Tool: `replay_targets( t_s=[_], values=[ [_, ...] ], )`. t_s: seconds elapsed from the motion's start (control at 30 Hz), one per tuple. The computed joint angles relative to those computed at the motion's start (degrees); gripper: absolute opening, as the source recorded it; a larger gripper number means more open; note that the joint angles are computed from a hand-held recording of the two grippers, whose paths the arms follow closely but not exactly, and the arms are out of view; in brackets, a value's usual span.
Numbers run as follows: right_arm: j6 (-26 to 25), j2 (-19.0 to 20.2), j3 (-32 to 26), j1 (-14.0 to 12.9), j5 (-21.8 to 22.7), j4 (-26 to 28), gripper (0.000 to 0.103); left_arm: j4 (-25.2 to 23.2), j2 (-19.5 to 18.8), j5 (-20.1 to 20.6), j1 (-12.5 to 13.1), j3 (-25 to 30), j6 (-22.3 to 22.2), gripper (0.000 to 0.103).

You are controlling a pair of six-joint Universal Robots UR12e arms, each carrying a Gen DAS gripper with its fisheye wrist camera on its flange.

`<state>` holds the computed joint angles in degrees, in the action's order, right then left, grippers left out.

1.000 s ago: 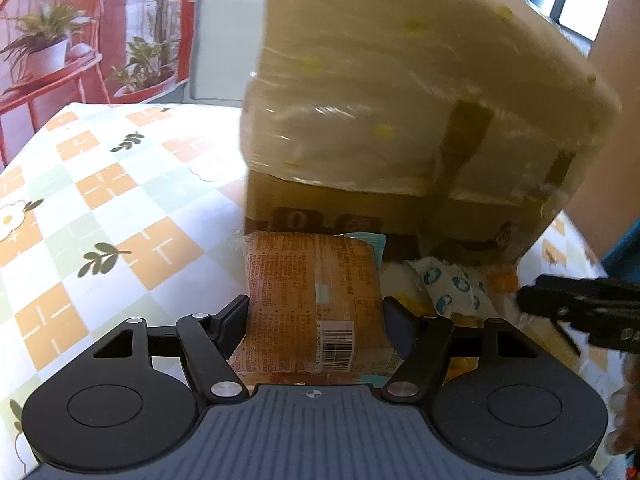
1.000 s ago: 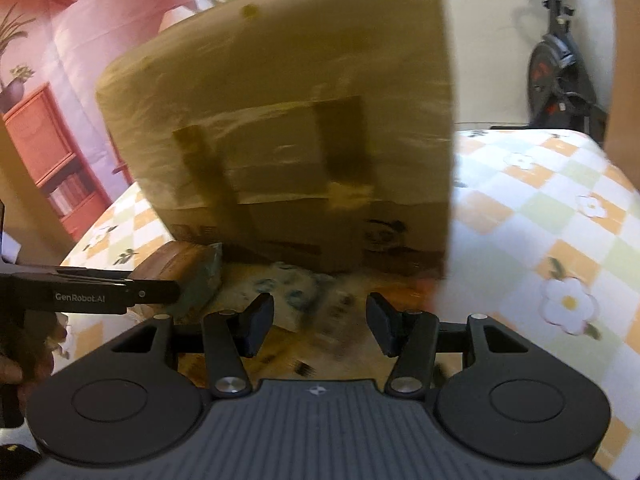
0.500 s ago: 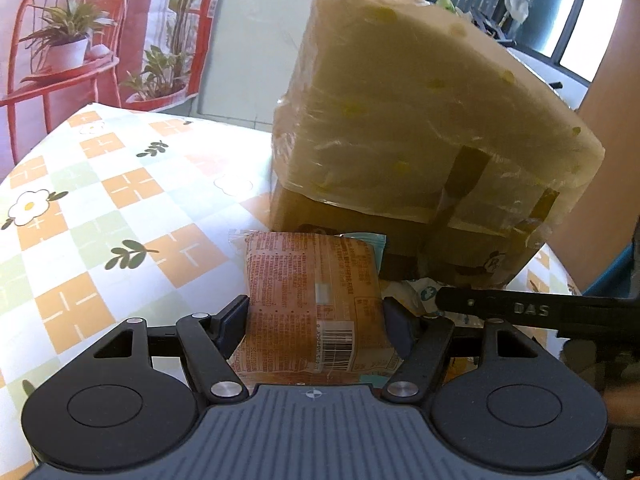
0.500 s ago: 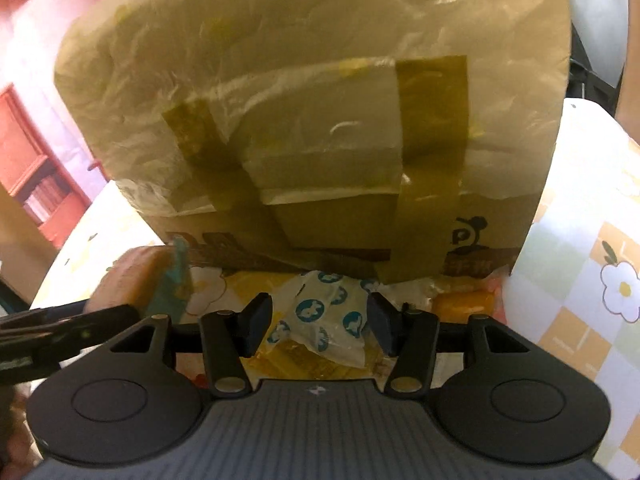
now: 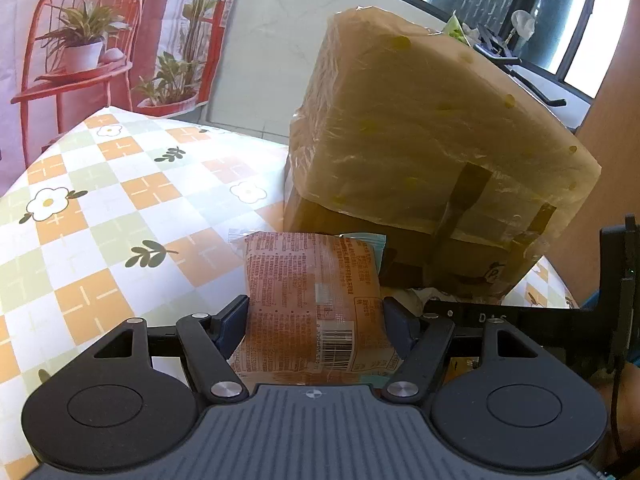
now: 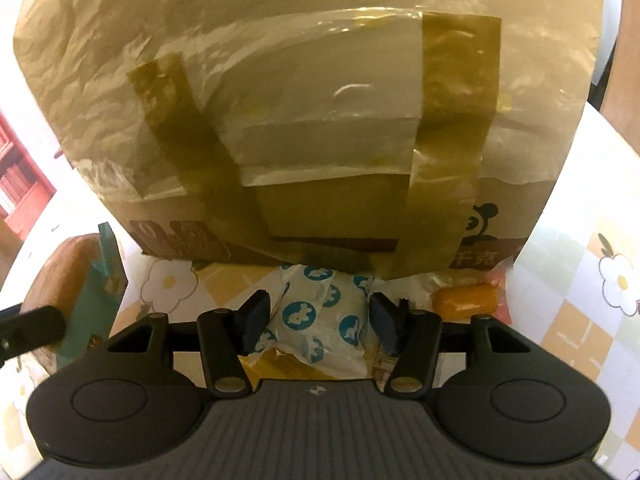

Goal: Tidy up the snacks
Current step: 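Grasp the orange bread packet with the left tool while the right tool grasps the white-blue packet, then lift both packets over the box and open both tools to drop them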

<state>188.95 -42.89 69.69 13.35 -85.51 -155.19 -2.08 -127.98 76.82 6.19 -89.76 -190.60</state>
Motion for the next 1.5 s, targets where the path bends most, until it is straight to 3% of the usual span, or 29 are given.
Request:
replay_targets(
  t_s=[0.27,0.53,1.1,1.5],
  values=[
    [0.37,-1.84,4.01,-1.05,4.12,-3.59,0.05,0.16,0.82,1.29,-0.07,-0.87,-0.74,0.073],
    [0.07,-4.97,10.44,-2.73,9.25,-12.29,0.045,-0.44,1.37,2.08,-0.39,-1.22,-0.24,0.073],
    [6.0,-7.39,16.03,-4.83,11.48,-19.45,0.045,0.21,1.97,1.91,-0.98,-1.78,1.82,0.073],
    [7.84,-9.4,17.89,-5.92,11.5,-31.06,0.045,10.09,2.58,0.33,-1.03,-1.39,1.94,0.073]
  ],
)
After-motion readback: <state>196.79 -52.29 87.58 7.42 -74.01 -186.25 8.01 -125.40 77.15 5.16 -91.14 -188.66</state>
